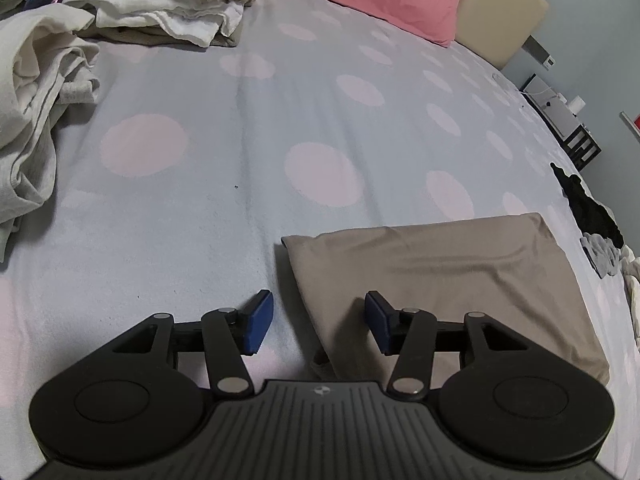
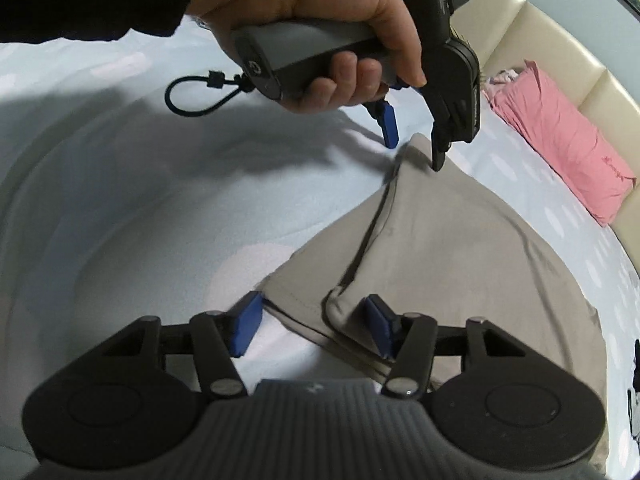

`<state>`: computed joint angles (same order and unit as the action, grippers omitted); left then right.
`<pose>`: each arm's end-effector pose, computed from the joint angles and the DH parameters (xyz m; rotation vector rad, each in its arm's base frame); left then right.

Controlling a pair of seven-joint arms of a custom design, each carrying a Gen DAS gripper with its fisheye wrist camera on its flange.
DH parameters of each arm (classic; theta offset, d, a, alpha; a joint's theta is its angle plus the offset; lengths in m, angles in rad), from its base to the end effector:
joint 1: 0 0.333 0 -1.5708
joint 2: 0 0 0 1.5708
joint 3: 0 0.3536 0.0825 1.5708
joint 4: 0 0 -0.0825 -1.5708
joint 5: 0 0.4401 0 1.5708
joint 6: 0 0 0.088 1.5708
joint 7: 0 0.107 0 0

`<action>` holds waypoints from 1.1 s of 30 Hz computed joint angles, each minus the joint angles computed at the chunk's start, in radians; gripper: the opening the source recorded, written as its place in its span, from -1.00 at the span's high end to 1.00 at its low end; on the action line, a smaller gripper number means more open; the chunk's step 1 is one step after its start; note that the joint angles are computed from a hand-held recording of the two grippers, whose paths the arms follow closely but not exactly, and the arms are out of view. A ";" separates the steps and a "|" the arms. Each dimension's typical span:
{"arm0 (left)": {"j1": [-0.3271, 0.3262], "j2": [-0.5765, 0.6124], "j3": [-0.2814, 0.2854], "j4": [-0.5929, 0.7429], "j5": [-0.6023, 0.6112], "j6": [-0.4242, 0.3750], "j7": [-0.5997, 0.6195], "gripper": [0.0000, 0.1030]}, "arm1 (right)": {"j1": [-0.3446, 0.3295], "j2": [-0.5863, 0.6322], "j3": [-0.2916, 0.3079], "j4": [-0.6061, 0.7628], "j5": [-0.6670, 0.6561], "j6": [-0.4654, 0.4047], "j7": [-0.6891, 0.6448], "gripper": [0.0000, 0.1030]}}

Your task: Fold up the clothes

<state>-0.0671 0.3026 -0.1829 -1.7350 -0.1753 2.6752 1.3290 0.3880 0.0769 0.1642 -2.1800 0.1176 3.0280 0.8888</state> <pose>0.7293 -0.1656 0.4906 -2.1349 1.8390 -0.9323 0.5499 0.3264 0.4490 -2.4280 0.5603 -0.6992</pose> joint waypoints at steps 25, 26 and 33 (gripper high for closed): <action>-0.001 0.000 -0.007 -0.010 0.032 0.032 -0.050 0.97 | -0.005 0.008 -0.009 0.018 -0.057 0.008 0.102 0.81; 0.002 -0.002 -0.010 -0.015 0.020 0.042 -0.042 0.97 | -0.004 0.005 -0.009 0.015 -0.057 0.009 0.105 0.81; 0.007 -0.016 -0.014 -0.038 -0.035 0.086 -0.017 0.98 | -0.028 0.004 0.015 0.000 0.028 0.021 0.035 0.81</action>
